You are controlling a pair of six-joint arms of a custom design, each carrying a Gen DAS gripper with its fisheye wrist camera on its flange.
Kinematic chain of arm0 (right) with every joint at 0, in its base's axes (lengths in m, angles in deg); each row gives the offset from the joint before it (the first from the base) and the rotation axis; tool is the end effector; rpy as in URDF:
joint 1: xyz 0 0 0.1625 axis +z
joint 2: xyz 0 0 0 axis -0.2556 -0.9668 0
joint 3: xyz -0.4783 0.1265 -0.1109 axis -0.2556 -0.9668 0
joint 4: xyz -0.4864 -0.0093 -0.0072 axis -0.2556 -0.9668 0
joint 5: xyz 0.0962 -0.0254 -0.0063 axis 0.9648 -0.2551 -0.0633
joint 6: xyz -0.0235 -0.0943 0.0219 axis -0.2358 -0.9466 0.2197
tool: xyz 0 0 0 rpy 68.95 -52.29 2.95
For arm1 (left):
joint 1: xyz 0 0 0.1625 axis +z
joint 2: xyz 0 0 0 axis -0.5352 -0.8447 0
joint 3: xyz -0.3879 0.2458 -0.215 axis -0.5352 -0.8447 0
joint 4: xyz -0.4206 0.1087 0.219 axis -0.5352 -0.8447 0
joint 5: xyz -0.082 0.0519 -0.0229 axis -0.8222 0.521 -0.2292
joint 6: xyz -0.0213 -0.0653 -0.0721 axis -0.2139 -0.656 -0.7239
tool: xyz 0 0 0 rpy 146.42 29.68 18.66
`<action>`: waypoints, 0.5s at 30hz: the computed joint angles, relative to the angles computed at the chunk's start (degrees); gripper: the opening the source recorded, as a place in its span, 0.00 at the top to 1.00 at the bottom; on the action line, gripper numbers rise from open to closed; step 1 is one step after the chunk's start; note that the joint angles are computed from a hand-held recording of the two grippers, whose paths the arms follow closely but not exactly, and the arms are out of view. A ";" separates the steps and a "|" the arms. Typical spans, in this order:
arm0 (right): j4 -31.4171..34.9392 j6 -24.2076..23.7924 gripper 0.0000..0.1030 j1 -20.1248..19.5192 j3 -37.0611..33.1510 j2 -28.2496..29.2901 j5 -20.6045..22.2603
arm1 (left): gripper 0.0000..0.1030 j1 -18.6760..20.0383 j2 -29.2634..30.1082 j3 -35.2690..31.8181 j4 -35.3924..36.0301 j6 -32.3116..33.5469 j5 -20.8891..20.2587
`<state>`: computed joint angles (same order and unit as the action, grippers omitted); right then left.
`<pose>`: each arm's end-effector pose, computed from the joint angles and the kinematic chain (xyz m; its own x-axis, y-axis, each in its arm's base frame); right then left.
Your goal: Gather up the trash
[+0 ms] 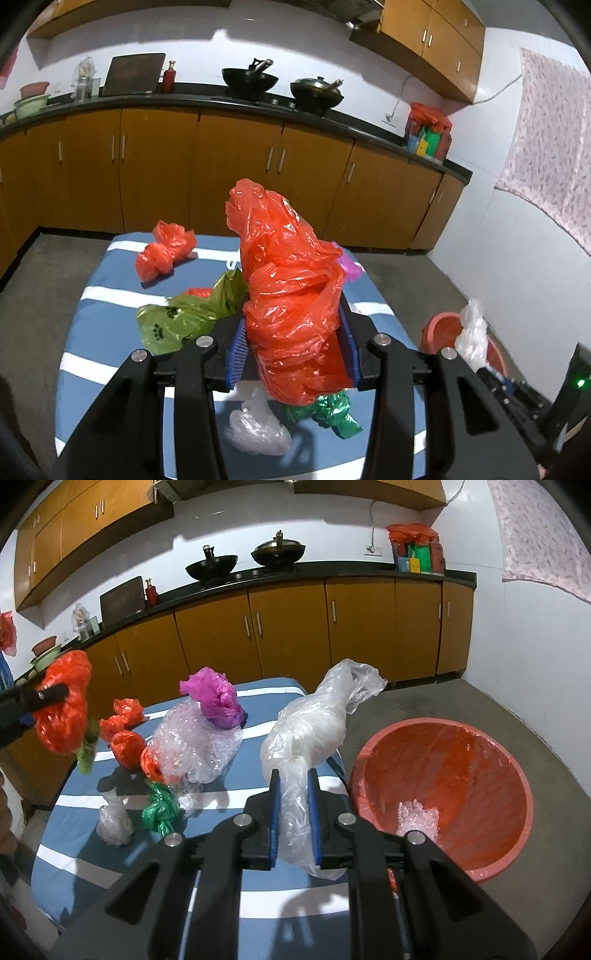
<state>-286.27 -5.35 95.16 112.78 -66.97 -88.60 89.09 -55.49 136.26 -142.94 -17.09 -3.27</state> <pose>-0.0133 -0.7565 0.2809 -0.7885 0.0068 0.6150 -0.5116 0.5477 -0.6621 -0.2995 -0.8129 0.0702 -0.8550 0.1070 -0.5074 0.4785 0.5400 -0.6924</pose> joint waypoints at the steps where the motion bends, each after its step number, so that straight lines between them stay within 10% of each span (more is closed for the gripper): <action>1: 0.03 0.06 0.86 0.01 0.02 0.02 0.03 | 0.58 -0.02 -0.16 -0.02 0.08 0.00 -0.05; 15: -0.37 0.29 0.86 0.13 0.48 -0.10 0.17 | 0.57 -0.60 0.71 -0.77 1.60 0.85 1.09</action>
